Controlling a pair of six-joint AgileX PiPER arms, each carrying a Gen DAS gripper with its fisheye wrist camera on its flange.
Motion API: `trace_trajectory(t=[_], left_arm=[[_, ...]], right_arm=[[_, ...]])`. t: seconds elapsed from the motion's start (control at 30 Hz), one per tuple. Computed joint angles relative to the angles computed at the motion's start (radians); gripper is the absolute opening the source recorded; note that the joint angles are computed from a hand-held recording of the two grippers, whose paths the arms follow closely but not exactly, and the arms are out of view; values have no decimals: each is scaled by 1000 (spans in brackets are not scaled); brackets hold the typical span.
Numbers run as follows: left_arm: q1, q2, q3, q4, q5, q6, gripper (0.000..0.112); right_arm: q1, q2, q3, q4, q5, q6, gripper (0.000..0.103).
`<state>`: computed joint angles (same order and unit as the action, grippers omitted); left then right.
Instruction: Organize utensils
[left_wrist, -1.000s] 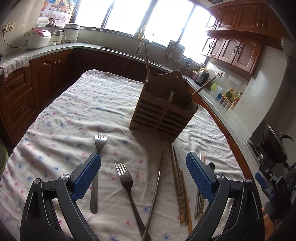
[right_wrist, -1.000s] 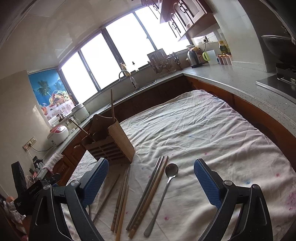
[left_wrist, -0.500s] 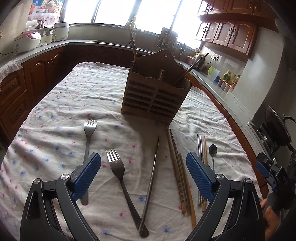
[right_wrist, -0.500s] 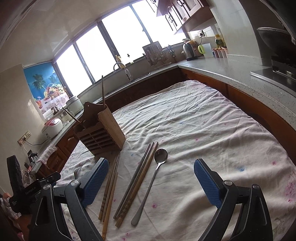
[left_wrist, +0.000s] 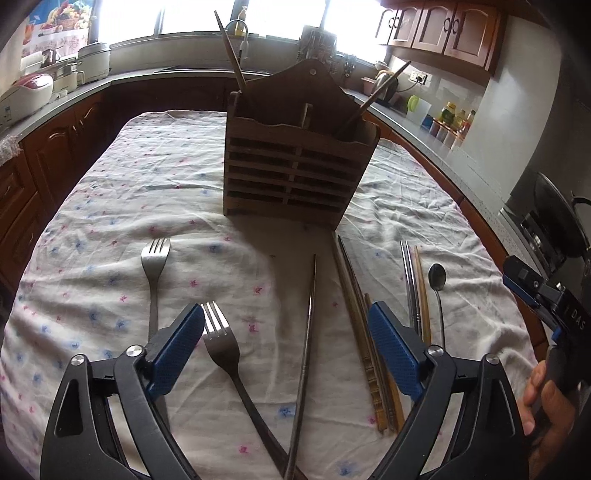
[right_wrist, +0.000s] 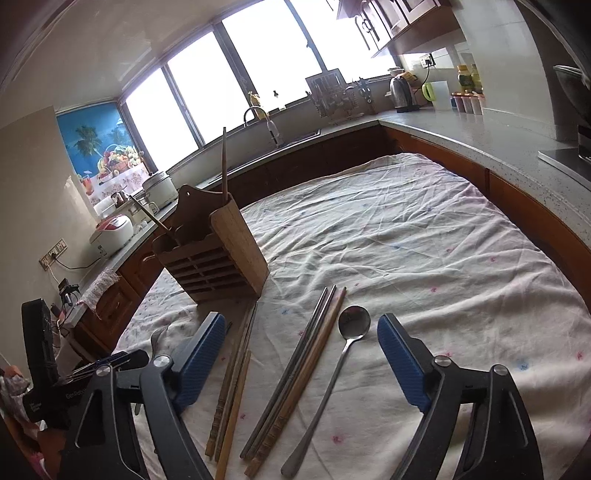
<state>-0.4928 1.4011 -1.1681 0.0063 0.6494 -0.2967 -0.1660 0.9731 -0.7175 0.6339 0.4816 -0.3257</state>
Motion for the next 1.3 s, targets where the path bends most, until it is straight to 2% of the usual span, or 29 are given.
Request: trace_trajectory(t=[0.1,0.17,0.23,0.3,0.47,0.57,0.7,0.83,0.9,1.07,1.13,1.23,1.3], left_arm=[[1,62,-60,-39,35,73,70],[0,101,-94,-57,53,108,62],[-1,139,-128,-83,70,143,57],[-5,176,-163,-90,87,164,47],[2,264,-244,-122,133,216,37],[10,306,-282,-144,155,241,36],[16,344,-317,-161,181,269,35],[23,377,-349,-188,205,302,29],[19,381,-351,-181,200,308,29],[9,407,-384,-158,212,315,27],[2,417,-400,-140,220,320,26],[-14,431,-422,-86,232,301,19],[-21,431,-421,-62,225,293,12]], right_arm=[[22,64,-31,-19,-12,26,65],[33,112,-59,-17,-8,29,53],[41,159,-84,5,-7,9,48],[67,209,-115,-38,-18,45,45],[88,345,-200,-63,-13,69,33],[101,418,-254,-98,-1,95,28],[115,495,-308,-152,15,134,27],[130,554,-339,-244,28,222,25],[132,565,-339,-277,19,249,20],[133,604,-382,-291,55,254,18],[160,607,-376,-348,30,290,18],[162,613,-386,-350,35,294,17],[167,616,-392,-380,38,316,13]])
